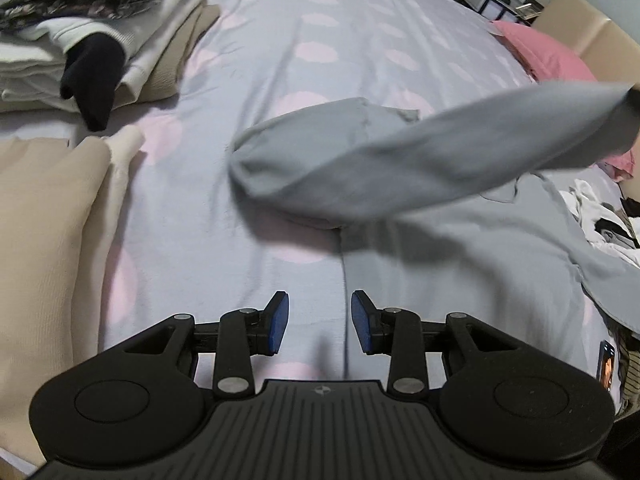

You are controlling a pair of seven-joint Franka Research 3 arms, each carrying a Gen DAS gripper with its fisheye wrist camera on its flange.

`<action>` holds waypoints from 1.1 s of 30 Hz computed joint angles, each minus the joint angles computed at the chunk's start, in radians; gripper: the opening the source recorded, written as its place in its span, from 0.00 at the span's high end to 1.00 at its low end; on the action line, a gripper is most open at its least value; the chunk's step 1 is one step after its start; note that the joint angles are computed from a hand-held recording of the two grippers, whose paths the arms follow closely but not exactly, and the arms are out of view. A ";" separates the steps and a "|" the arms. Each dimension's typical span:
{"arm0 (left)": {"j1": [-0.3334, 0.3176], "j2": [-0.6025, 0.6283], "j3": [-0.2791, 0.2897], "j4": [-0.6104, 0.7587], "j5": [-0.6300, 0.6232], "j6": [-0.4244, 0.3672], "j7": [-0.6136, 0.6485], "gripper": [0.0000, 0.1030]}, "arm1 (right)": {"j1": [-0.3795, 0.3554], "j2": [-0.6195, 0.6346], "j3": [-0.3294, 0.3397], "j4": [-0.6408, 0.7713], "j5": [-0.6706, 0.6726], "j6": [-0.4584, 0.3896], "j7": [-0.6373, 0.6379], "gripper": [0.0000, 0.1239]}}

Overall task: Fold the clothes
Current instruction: 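Grasp the grey shirt side with the right gripper and lift it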

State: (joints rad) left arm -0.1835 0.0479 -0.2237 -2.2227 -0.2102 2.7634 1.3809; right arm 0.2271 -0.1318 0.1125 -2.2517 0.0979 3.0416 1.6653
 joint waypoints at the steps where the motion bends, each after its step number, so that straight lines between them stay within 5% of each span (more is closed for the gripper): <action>1: 0.002 -0.001 0.002 -0.002 -0.004 -0.001 0.002 0.69 | -0.027 -0.007 0.013 0.003 -0.039 -0.002 0.039 0.96; 8: 0.001 -0.003 -0.001 -0.001 -0.021 0.007 0.020 0.69 | -0.176 -0.054 0.056 -0.013 -0.247 -0.015 0.257 0.96; 17: -0.007 0.071 -0.013 0.094 0.071 -0.054 0.029 0.69 | -0.303 -0.038 0.038 -0.128 -0.329 -0.010 0.428 0.96; 27: -0.030 0.240 -0.002 0.296 0.342 -0.124 0.023 0.69 | -0.255 0.116 -0.081 -0.095 -0.281 0.054 0.460 0.96; 31: -0.034 0.303 0.004 0.360 0.360 -0.133 -0.033 0.71 | -0.218 0.171 -0.162 -0.038 -0.550 0.033 0.674 0.88; 33: -0.029 0.323 -0.001 0.378 0.359 -0.127 -0.047 0.71 | -0.204 0.187 -0.180 -0.030 -0.506 0.029 0.640 0.84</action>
